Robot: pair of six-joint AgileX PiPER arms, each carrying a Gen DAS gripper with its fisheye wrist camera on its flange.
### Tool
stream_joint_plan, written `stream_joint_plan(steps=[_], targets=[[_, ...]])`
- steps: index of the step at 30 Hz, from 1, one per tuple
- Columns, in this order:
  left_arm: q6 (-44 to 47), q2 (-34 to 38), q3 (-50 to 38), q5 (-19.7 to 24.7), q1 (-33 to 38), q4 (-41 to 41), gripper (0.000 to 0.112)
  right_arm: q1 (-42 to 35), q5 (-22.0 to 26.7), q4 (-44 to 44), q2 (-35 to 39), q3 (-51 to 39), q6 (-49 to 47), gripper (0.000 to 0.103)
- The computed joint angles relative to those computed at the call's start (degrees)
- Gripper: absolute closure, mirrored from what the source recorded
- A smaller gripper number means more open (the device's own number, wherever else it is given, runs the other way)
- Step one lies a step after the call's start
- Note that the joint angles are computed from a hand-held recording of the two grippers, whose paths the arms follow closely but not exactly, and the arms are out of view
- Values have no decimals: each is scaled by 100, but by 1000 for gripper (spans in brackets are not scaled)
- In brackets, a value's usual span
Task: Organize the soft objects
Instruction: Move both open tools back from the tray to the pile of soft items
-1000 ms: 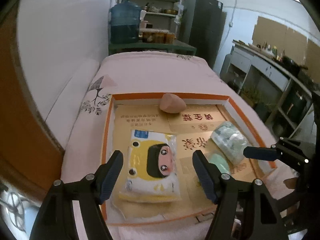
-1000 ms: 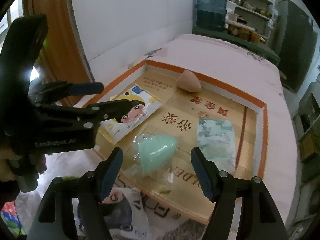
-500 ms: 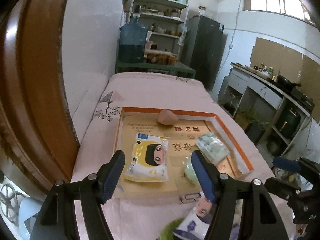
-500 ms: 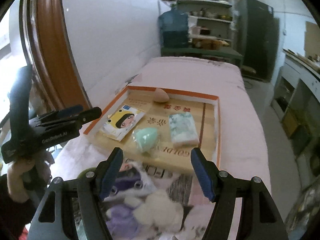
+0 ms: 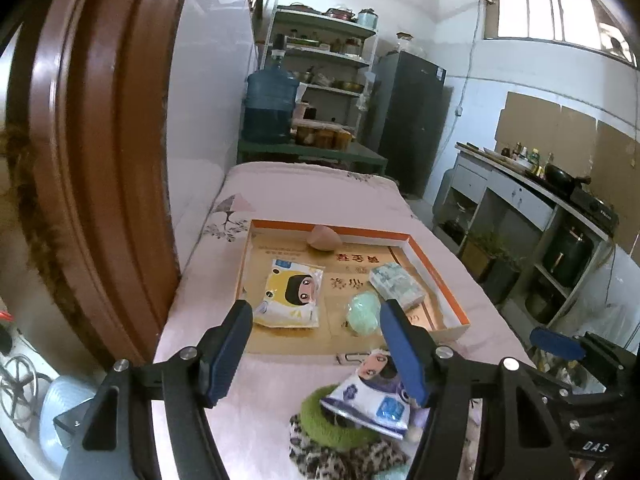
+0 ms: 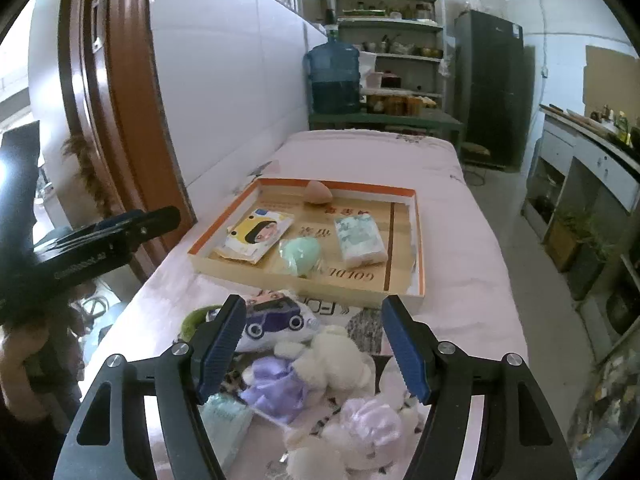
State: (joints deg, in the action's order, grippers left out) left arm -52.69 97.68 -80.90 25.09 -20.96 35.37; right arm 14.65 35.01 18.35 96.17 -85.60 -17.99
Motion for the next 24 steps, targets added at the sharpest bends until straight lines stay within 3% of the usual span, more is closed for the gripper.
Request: stream_joint_plan(steps=[15,24], targets=[[-1416,-708,753,438,-664,1240,48,-10,-310,97,-761,1007,163,31],[-1809,-893,959,657,-865,1631,48,136,-683,-462,-1026,1483,613,31]])
